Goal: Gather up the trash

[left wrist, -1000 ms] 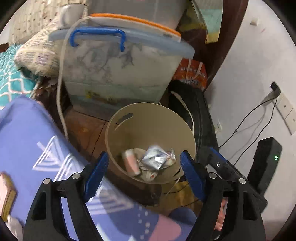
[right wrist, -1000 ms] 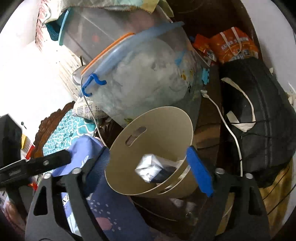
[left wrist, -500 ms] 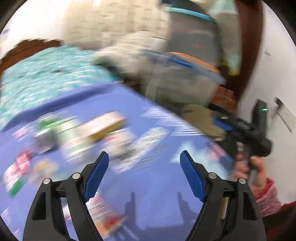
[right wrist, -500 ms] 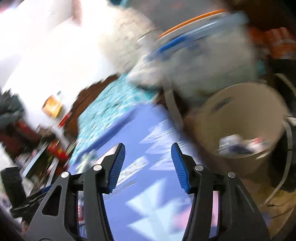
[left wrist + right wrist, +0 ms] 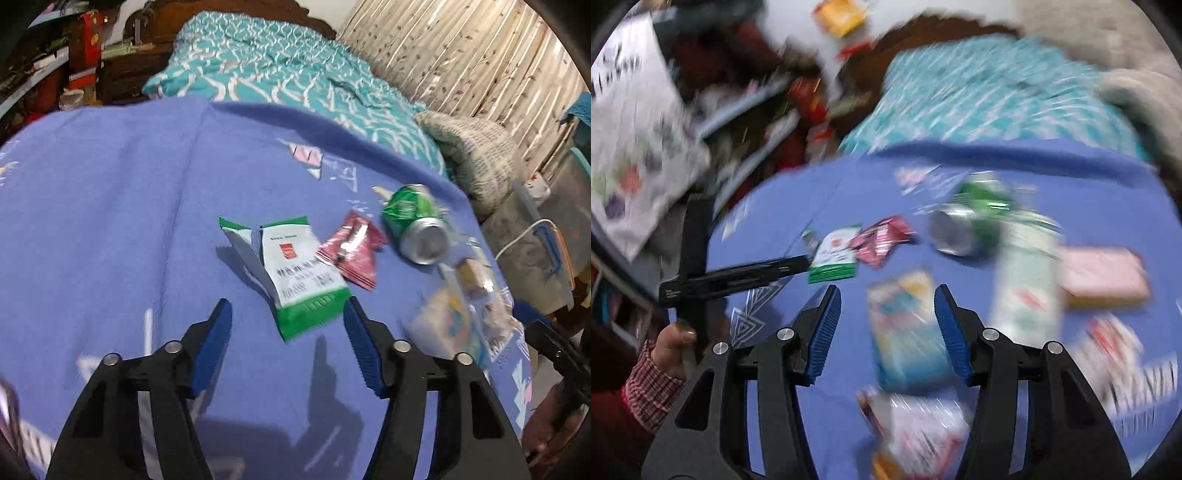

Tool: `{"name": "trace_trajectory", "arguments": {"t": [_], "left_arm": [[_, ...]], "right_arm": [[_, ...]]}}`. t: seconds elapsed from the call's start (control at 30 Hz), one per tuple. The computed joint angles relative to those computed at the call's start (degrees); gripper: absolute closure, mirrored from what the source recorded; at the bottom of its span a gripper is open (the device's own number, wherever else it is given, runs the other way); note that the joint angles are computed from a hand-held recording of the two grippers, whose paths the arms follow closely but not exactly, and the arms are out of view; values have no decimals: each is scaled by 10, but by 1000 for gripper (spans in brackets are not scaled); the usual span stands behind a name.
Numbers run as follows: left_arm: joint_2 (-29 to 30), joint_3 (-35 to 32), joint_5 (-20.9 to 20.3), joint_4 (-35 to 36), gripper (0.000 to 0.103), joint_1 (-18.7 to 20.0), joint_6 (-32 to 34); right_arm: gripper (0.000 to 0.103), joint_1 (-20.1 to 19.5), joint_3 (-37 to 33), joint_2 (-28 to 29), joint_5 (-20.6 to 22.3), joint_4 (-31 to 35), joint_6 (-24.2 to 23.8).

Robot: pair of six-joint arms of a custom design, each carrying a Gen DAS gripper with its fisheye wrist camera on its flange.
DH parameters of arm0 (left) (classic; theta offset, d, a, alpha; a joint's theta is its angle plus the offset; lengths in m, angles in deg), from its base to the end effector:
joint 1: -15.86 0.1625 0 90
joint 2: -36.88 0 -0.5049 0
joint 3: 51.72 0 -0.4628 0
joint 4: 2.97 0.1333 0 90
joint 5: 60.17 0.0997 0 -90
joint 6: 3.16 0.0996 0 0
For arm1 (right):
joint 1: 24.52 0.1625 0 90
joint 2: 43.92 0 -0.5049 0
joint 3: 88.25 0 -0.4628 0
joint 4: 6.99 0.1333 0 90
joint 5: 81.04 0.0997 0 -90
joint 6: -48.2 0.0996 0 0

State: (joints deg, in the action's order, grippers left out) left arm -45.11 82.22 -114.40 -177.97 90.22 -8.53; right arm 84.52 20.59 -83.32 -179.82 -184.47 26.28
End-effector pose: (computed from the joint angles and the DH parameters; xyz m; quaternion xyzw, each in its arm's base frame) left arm 0.0541 -0.5170 0.2847 -0.0053 0.9165 -0.3198 0.2401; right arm 0.3328 -0.6023 -0.0131 0.3333 -0.9267 0.1544 0.0795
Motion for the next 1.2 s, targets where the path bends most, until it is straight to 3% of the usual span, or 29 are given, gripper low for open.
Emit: {"name": "trace_trajectory", "arguments": {"t": [0.17, 0.23, 0.27, 0.43, 0.47, 0.53, 0.6, 0.83, 1.0, 1.07, 1.2], "left_arm": [[26, -22, -38, -26, 60, 24, 13], [38, -26, -45, -31, 83, 27, 26], [39, -26, -57, -26, 102, 32, 29], [25, -6, -59, -55, 103, 29, 36], [15, 3, -58, -62, 103, 26, 36], [-10, 25, -67, -71, 103, 24, 34], [-32, 41, -78, -77, 103, 22, 30], [-118, 112, -81, -78, 103, -20, 23], [-162, 157, -74, -48, 103, -66, 8], [-168, 171, -79, -31, 103, -85, -3], [-160, 185, -100, 1, 103, -116, -20]], "right_arm": [[47, 28, -169, 98, -93, 203, 45], [47, 27, -212, 124, -111, 246, 69], [47, 28, -229, 134, -119, 260, 77], [47, 34, -292, 179, -175, 307, 101], [51, 37, -290, 183, -184, 294, 90], [74, 42, -281, 185, -195, 265, 63], [82, 43, -264, 179, -186, 239, 47], [83, 53, -137, 102, -92, 115, -4], [83, 43, 20, 13, -13, -5, -39], [83, 31, 87, -21, -12, -72, -43], [82, 2, 182, -59, -71, -199, -48]]}}
